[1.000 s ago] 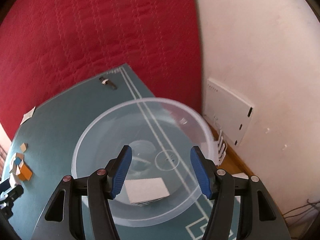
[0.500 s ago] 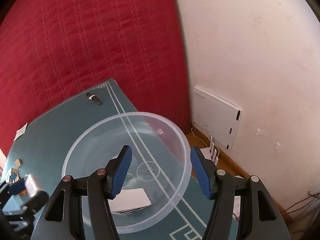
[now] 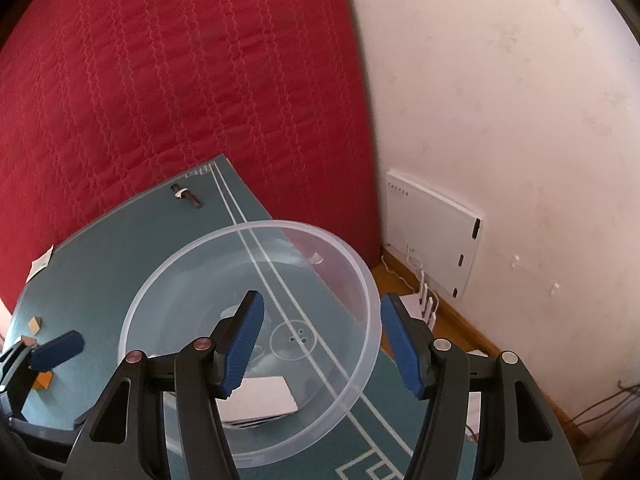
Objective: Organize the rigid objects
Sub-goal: 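Open the right tool over the bowl while the left tool releases the charger into it, then move both tools back to the blocks and grasp the white striped triangle with the left tool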
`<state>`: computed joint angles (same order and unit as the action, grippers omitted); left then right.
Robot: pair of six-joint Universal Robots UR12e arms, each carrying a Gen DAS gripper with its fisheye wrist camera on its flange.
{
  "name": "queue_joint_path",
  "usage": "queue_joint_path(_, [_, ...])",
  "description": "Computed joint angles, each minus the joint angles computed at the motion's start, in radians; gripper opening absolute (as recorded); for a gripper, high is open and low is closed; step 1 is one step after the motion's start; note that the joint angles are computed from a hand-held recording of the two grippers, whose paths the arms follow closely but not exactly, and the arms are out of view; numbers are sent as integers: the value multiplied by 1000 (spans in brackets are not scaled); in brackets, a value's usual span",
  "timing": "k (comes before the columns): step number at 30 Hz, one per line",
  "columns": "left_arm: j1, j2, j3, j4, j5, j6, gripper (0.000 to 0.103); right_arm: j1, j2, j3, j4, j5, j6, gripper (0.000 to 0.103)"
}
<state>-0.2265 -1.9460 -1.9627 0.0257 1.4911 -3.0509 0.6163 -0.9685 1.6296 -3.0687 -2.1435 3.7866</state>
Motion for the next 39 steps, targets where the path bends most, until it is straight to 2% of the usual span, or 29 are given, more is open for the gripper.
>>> queue_joint_path(22, [27, 45, -71, 43, 130, -71, 97, 35, 41, -40, -66, -28, -138, 62])
queue_joint_path(29, [48, 59, -91, 51, 159, -105, 98, 52, 55, -53, -94, -38, -199, 62])
queue_joint_path(32, [59, 65, -99, 55, 168, -124, 99, 56, 60, -57, -108, -20, -220, 63])
queue_joint_path(39, [71, 74, -122, 76, 256, -151, 102, 68, 67, -57, -138, 7, -253, 66])
